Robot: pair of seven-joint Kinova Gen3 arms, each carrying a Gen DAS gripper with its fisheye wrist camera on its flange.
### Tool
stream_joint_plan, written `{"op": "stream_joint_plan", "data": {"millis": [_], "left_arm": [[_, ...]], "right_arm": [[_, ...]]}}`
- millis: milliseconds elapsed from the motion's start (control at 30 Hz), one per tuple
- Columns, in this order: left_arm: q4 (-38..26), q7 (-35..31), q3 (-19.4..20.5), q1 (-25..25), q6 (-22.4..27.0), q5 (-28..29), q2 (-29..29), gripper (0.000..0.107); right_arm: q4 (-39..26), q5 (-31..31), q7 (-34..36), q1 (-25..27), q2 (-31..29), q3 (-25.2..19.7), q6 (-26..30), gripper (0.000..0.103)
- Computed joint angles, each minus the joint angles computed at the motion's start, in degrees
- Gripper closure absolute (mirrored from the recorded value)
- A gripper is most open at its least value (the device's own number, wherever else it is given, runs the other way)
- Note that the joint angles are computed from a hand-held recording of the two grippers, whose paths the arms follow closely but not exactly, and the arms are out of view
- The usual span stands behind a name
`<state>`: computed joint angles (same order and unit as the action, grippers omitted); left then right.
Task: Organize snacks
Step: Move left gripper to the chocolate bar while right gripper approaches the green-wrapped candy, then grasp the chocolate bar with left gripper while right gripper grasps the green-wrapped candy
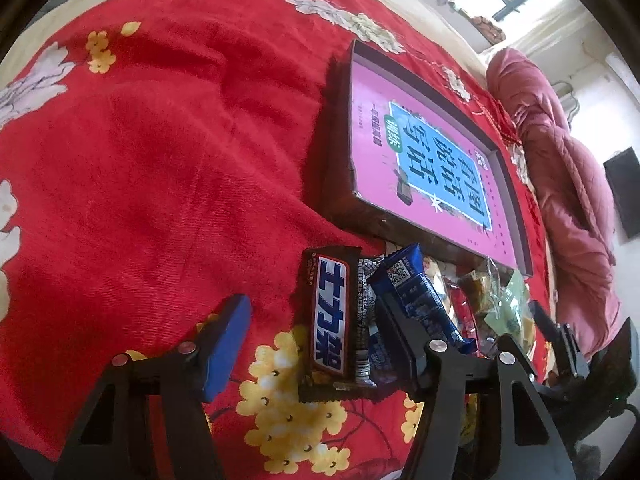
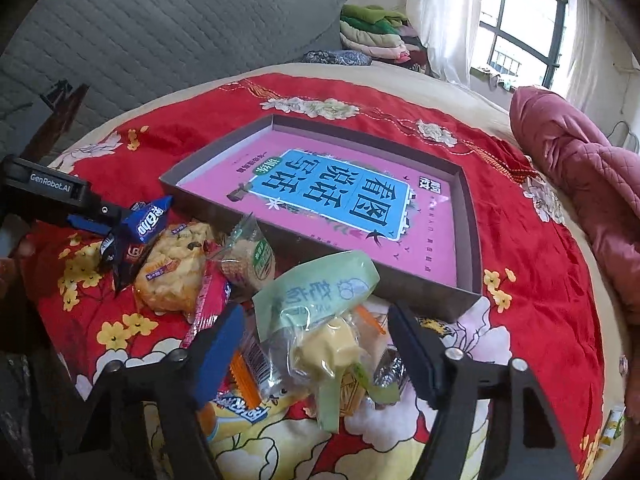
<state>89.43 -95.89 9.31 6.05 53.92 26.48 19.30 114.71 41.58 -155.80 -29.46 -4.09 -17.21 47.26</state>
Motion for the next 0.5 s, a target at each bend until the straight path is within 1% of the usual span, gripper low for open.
{"op": "stream_joint_plan", "data": {"millis": [33, 67, 167, 200, 233, 267, 300, 367, 400, 500], "left_arm": [[0.3, -0.4, 0.1, -0.5, -0.1, 0.9, 0.1, 0.041], [0.3, -0.7, 0.2, -0.9, 0.1, 1.6, 0.4, 0.041], [0.5, -1.5, 0.4, -1.2, 0.0, 2.4, 0.3, 0.042], [0.7, -1.9, 0.5, -1.2, -0.2, 2.6, 0.2, 0.044], [0.8, -3.1, 0.6, -1.5, -0.2, 3.8, 0.2, 0.057], [1.1, -4.9, 1.8, -2.9, 0.1, 5.6, 0.3, 0.075], [1.1, -5.9, 2.2, -3.2, 0.2, 6.6, 0.3, 0.077], [1.3, -6.8, 1.5, -1.6, -0.5, 5.6, -0.5, 0.077], [1.2, -7.0, 1.4, -1.5, -0.4, 5.6, -0.5, 0.077], [1.0, -7.4, 1.3, -2.5, 0.7, 7.7, 0.2, 0.077]], "right_arm": [[0.0, -0.1, 0.0, 0.1, 0.1, 0.1, -0.4, 0.039], [0.0, -0.1, -0.1, 0.1, 0.2, 0.2, -0.4, 0.042], [0.3, -0.8, -0.1, 0.5, -0.1, 0.5, -1.4, 0.045], [0.5, -0.9, -0.5, 0.6, -0.3, 0.6, -1.7, 0.046], [0.6, -0.9, -0.7, 0.8, -0.4, 0.6, -2.0, 0.049], [0.8, -1.1, -0.9, 1.0, -0.7, 0.6, -2.5, 0.052], [1.0, -1.3, -1.0, 1.2, -1.0, 0.5, -2.8, 0.053], [1.2, -2.0, -0.5, 1.7, -1.3, 0.6, -3.9, 0.057], [1.2, -2.2, -0.5, 1.9, -1.4, 0.5, -3.9, 0.058], [1.1, -2.1, -0.5, 2.3, -1.4, 0.0, -3.9, 0.061]]}}
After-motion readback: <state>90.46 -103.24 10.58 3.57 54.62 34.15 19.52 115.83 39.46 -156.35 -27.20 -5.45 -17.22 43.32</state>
